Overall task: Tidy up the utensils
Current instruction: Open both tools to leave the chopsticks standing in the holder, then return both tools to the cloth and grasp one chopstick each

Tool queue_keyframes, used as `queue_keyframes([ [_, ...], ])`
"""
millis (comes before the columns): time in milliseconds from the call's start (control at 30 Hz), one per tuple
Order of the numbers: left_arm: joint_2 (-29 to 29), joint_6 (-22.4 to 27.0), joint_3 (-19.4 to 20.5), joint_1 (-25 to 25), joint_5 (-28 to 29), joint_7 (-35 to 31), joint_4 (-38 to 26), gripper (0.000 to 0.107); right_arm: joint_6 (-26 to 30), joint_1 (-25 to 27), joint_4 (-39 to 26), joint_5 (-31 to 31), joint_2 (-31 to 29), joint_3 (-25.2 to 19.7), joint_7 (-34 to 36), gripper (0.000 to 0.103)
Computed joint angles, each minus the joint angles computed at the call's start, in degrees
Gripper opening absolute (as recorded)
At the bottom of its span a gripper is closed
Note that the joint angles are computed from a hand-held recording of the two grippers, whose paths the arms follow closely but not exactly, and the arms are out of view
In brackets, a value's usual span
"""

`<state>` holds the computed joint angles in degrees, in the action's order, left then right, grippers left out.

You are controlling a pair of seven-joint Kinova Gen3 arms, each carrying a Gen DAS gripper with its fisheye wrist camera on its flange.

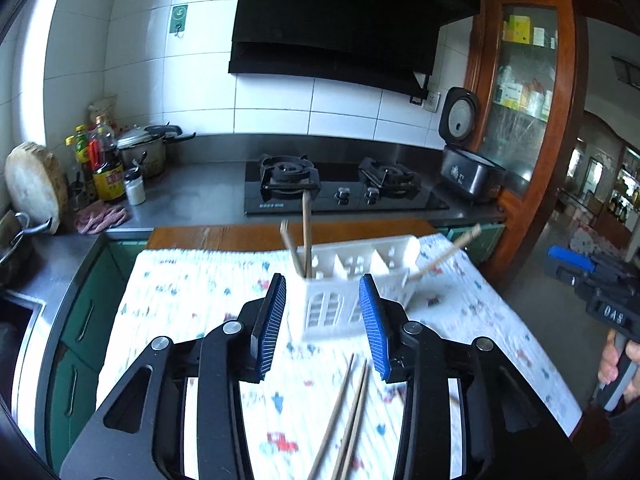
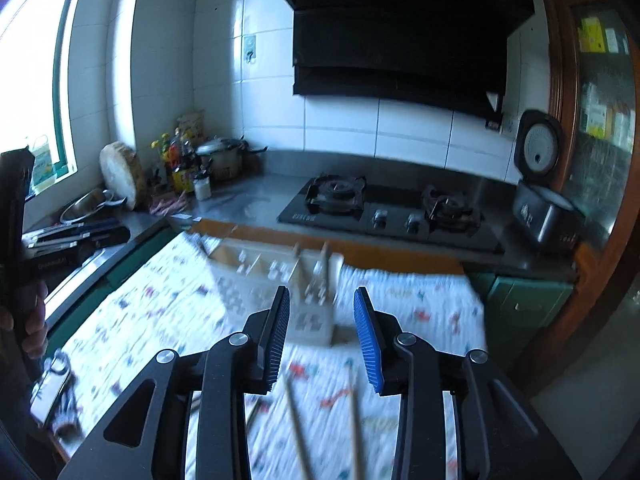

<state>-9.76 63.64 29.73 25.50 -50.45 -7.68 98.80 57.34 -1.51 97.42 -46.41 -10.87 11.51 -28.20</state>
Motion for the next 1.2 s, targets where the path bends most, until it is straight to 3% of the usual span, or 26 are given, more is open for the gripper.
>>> queue_keyframes([
  [267, -2.84, 3.49, 6.38, 2.62, 0.41, 12.04, 7.45, 0.038, -2.83, -1.04, 17.16, 3.38, -9.74, 2.35, 4.61, 0.033],
  [367, -1.49, 7.67, 10.61, 2.88, -0.20, 15.64, 8.32, 0.038, -2.67, -3.05, 22.27, 4.29, -12.16, 4.79, 4.42, 0.033],
  [533, -0.93, 9.88, 12.14, 7.06, -0.61, 21.88, 11.54, 0.039, -4.04, -4.54, 29.64, 5.94, -16.00, 5.57, 1.89, 0.033],
  [867, -0.85, 6.09, 11.19, 12.65, 1.19, 28.21, 17.42, 0.038, -9.73, -8.50, 39.02, 9.88, -19.65, 1.31, -5.45, 0.021],
  [1200, 1.36, 2.48, 9.41, 18.11, 0.42, 33.00, 20.66, 0.038, -16.35, -12.04, 41.30, 14.34, -20.14, -0.59, -12.98, 0.012],
])
